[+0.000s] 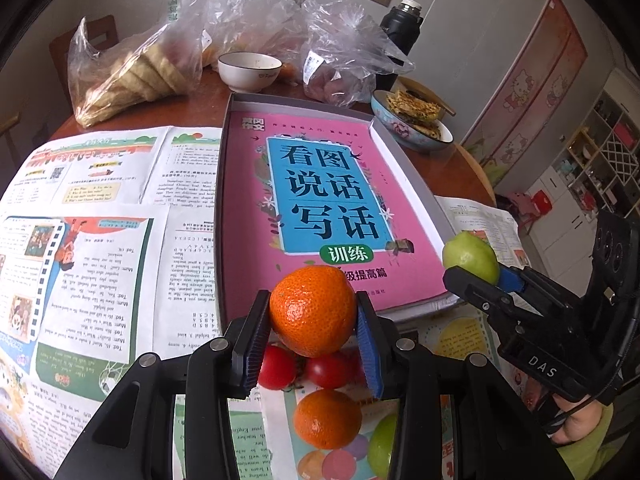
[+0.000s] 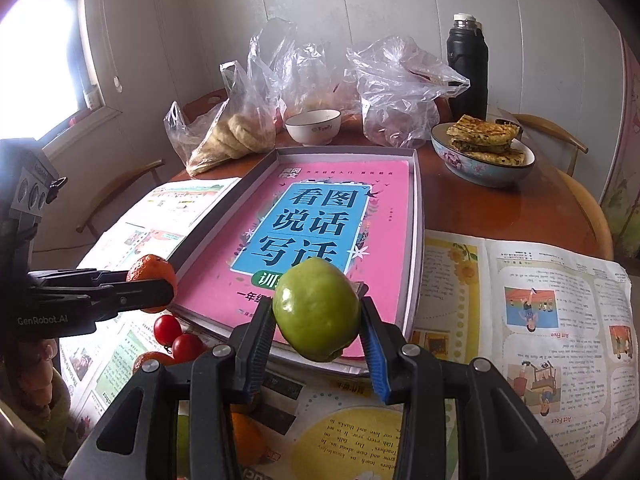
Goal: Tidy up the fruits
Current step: 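Carry the orange into the grey tray with the left tool while the right tool places the green apple there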
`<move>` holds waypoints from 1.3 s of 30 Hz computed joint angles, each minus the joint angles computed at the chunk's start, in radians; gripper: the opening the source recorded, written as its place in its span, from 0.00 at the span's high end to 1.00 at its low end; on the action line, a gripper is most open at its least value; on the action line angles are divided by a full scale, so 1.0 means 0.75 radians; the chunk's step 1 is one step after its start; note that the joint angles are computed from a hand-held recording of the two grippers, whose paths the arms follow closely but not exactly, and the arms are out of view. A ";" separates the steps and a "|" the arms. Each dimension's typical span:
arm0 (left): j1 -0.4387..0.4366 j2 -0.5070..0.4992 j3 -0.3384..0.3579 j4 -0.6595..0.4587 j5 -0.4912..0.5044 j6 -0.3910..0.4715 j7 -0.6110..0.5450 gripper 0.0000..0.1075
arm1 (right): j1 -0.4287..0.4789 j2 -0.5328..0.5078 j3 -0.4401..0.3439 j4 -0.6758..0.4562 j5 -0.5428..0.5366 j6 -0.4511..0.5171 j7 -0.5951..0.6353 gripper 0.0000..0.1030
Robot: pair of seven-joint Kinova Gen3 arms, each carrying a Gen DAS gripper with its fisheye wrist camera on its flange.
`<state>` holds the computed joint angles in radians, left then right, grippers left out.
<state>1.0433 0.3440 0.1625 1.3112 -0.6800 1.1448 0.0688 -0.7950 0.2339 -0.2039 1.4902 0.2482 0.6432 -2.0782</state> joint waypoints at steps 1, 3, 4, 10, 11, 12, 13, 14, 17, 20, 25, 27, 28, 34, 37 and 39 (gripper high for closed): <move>-0.009 0.008 0.000 -0.010 0.006 0.002 -0.013 0.61 | 0.006 0.008 -0.003 -0.006 -0.008 -0.001 0.012 0.59; -0.024 0.025 -0.005 -0.030 0.019 0.006 -0.042 0.61 | 0.006 0.024 0.000 -0.022 -0.012 0.007 0.019 0.59; -0.032 0.034 -0.007 -0.041 0.029 0.008 -0.061 0.61 | 0.006 0.032 0.003 -0.029 -0.014 0.010 0.022 0.59; -0.065 0.063 -0.024 -0.063 0.094 -0.009 -0.144 0.61 | -0.004 0.070 0.020 -0.066 -0.016 0.056 0.025 0.59; -0.068 0.062 -0.027 -0.057 0.101 -0.021 -0.150 0.61 | -0.003 0.075 0.021 -0.073 -0.020 0.063 0.027 0.59; -0.071 0.066 -0.029 -0.057 0.111 -0.024 -0.158 0.61 | -0.001 0.078 0.022 -0.075 -0.025 0.067 0.031 0.59; -0.073 0.069 -0.032 -0.060 0.120 -0.023 -0.163 0.61 | 0.000 0.083 0.023 -0.078 -0.027 0.072 0.033 0.59; -0.075 0.071 -0.034 -0.058 0.127 -0.027 -0.169 0.61 | -0.002 0.088 0.026 -0.083 -0.027 0.080 0.031 0.59; -0.081 0.079 -0.040 -0.064 0.148 -0.019 -0.185 0.61 | -0.005 0.105 0.029 -0.102 -0.031 0.104 0.039 0.59; -0.084 0.081 -0.044 -0.065 0.162 -0.017 -0.198 0.61 | -0.019 0.116 0.036 -0.116 -0.020 0.125 0.035 0.59; -0.077 0.084 -0.050 -0.066 0.159 -0.014 -0.207 0.61 | -0.043 0.127 0.049 -0.134 0.013 0.150 0.014 0.59; -0.077 0.084 -0.052 -0.064 0.159 -0.018 -0.208 0.61 | -0.058 0.132 0.057 -0.145 0.035 0.169 0.001 0.59; -0.077 0.085 -0.052 -0.065 0.160 -0.016 -0.210 0.61 | -0.064 0.135 0.059 -0.150 0.044 0.177 -0.004 0.59; -0.057 0.102 -0.054 -0.092 0.146 0.025 -0.230 0.61 | -0.089 0.145 0.065 -0.174 0.088 0.227 -0.024 0.59; -0.054 0.097 -0.056 -0.086 0.147 0.021 -0.228 0.61 | -0.085 0.142 0.063 -0.172 0.086 0.225 -0.033 0.59; -0.052 0.093 -0.056 -0.078 0.146 0.016 -0.221 0.60 | -0.087 0.135 0.064 -0.161 0.091 0.215 -0.049 0.59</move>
<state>1.0040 0.4134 0.1206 1.2529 -0.5702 1.1568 -0.0968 -0.8605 0.3351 -0.1558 1.3694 0.3166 0.8047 -2.1147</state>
